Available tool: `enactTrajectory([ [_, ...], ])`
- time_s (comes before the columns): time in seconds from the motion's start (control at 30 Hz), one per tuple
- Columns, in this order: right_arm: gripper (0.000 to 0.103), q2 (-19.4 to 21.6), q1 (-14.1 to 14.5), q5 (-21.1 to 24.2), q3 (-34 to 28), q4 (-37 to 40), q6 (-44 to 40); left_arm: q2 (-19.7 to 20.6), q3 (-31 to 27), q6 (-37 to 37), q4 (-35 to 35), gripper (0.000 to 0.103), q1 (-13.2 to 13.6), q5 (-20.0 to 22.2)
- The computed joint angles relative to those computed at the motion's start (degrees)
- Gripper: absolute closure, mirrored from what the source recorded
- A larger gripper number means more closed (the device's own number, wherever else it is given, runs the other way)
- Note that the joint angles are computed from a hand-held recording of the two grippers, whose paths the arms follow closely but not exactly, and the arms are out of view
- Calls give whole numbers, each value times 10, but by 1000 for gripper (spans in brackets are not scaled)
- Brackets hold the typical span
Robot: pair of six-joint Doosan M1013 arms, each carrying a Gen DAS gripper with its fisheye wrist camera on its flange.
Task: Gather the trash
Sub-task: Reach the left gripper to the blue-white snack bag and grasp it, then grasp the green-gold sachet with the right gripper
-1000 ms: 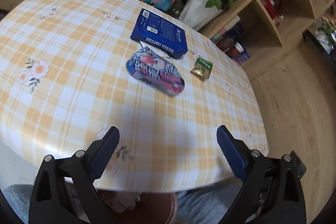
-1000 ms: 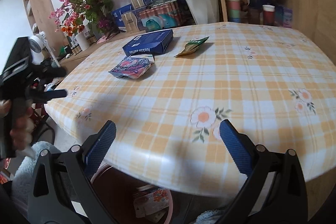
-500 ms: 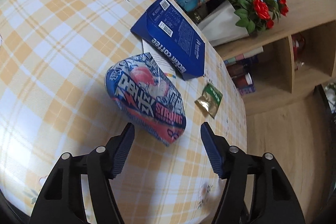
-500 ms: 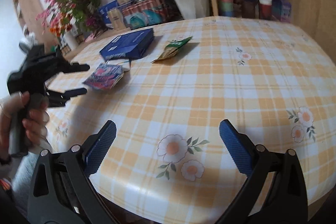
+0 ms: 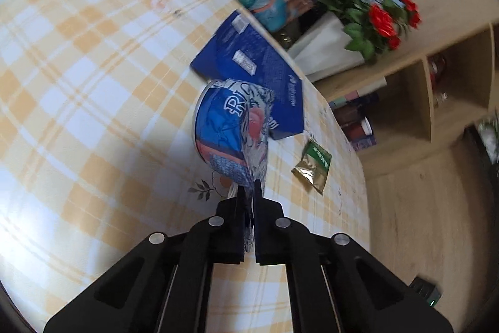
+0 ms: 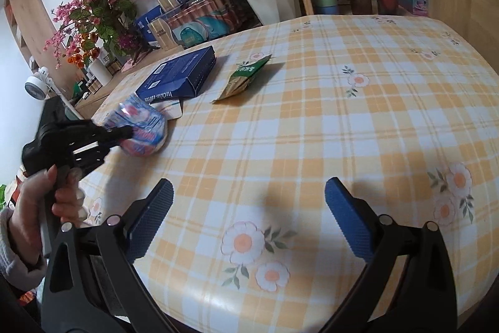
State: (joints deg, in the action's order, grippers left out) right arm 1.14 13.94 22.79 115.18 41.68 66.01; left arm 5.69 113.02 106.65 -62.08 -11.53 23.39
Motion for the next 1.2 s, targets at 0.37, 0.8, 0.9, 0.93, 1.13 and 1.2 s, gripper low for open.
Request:
enactTrajectory([
  [0.37, 39, 103, 15, 60, -144, -57, 39, -58, 29, 72, 53, 99, 16, -36],
  [0.8, 39, 203, 36, 119, -262, -363, 394, -101, 57, 105, 70, 99, 40, -42],
  [0.9, 41, 206, 35, 125, -265, -354, 396, -107, 60, 124, 62, 99, 35, -43],
  [0.93, 53, 205, 33, 122, -262, -328, 373, -110, 62, 129, 60, 99, 34, -44],
  [1.13, 85, 178, 41, 95, -237, -283, 294, -123, 69, 139, 51, 99, 30, -39],
  [1.2, 85, 166, 43, 84, -226, -265, 271, -130, 72, 134, 57, 99, 27, -39],
])
